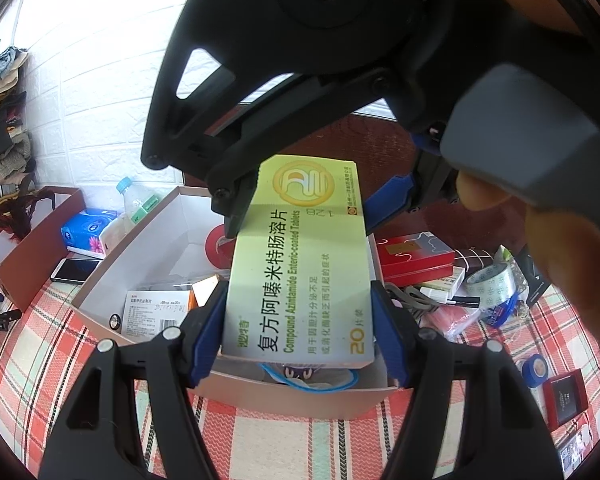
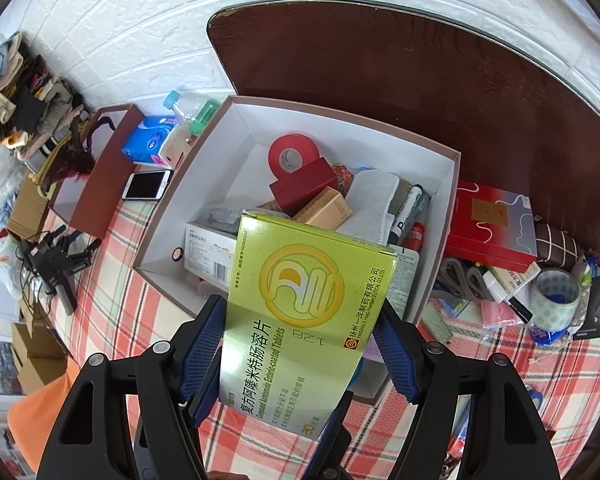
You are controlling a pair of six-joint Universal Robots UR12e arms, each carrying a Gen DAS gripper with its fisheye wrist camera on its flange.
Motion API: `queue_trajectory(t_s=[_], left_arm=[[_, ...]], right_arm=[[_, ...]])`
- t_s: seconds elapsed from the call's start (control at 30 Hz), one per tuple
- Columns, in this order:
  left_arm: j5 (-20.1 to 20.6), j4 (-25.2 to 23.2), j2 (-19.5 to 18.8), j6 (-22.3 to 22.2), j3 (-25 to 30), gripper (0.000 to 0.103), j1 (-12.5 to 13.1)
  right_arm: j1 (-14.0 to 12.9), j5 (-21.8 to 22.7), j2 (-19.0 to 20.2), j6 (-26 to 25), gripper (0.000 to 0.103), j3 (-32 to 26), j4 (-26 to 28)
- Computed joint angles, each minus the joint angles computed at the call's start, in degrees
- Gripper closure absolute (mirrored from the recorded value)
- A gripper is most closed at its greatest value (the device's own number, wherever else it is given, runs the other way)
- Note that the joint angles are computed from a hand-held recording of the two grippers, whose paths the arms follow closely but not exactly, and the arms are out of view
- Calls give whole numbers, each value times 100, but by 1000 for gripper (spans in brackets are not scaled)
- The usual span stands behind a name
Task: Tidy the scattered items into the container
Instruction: 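Lower the medicine box into the container and open the right gripper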
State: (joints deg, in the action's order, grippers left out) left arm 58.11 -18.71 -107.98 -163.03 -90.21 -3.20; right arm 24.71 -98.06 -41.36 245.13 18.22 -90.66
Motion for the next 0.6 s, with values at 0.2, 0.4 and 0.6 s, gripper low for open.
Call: queue_trajectory(t_s=[0.2,0.4,0.6], left_arm=[[65,-60,-67,79,63,36,-42],[158,-150,-204,99,175,35,-77],[300,-260,-317,140,289,34,-128]], right_arm=[[-41,34,-231,36,29,489,-289],[-103,137,-363,43,29,870,-566],[-164,225,-377,-38,29,1014,-689]])
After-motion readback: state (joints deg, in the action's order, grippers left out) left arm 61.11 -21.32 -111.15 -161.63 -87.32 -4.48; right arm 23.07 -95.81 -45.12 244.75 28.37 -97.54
